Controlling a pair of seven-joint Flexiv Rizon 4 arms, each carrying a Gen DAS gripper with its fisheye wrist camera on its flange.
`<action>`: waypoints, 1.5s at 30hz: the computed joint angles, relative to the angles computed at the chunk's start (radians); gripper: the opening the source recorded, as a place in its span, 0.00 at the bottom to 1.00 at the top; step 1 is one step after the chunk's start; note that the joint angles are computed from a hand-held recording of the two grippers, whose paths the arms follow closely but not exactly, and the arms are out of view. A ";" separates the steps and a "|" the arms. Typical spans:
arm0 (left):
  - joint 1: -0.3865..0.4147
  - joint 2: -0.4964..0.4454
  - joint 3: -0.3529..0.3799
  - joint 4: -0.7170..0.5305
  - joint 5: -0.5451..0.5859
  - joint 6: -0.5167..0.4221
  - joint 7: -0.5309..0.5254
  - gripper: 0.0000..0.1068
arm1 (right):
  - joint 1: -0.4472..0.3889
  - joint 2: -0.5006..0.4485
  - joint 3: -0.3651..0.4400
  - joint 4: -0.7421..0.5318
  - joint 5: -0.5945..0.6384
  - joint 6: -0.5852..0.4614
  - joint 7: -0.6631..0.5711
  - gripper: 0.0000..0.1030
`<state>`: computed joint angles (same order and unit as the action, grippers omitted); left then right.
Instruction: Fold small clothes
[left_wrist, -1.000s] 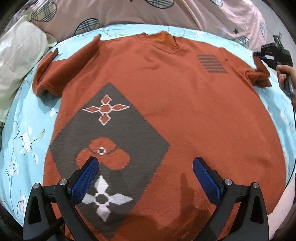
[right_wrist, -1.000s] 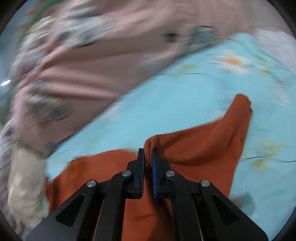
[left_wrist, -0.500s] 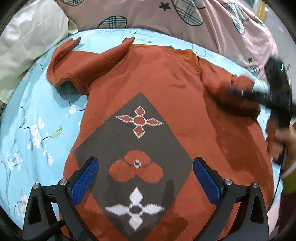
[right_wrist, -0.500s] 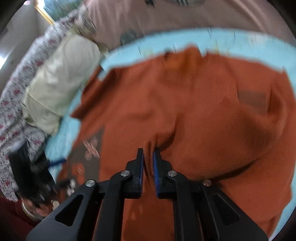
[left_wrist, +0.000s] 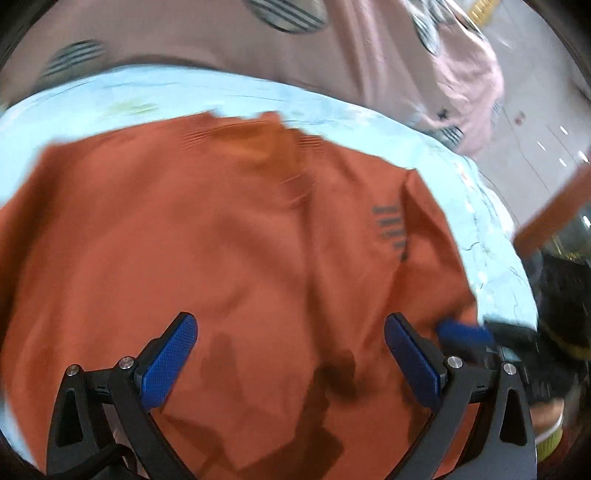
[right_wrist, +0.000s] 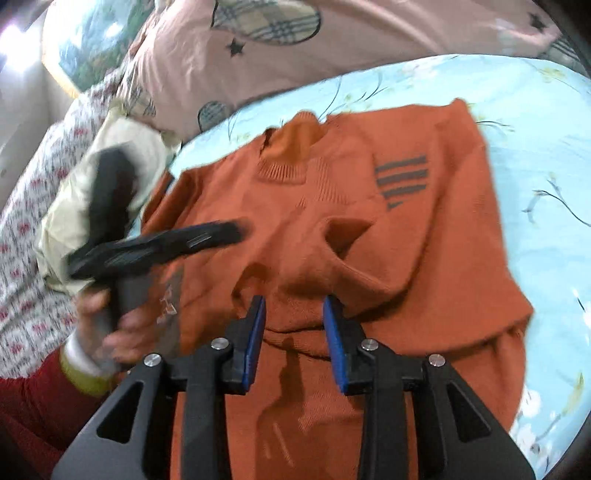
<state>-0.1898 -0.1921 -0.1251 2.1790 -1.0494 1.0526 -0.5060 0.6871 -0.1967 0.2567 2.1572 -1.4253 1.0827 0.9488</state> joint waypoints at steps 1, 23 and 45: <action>0.001 -0.041 -0.004 -0.048 0.049 -0.022 -0.028 0.91 | 0.008 0.010 0.005 0.005 -0.006 -0.022 0.019 0.37; 0.079 0.070 0.071 0.100 -0.384 -0.001 0.211 0.31 | 0.051 0.111 0.088 0.089 0.139 -0.243 0.122 0.44; 0.102 0.059 0.126 0.087 -0.437 -0.011 0.243 0.01 | 0.029 0.186 0.111 0.118 0.271 -0.370 0.077 0.44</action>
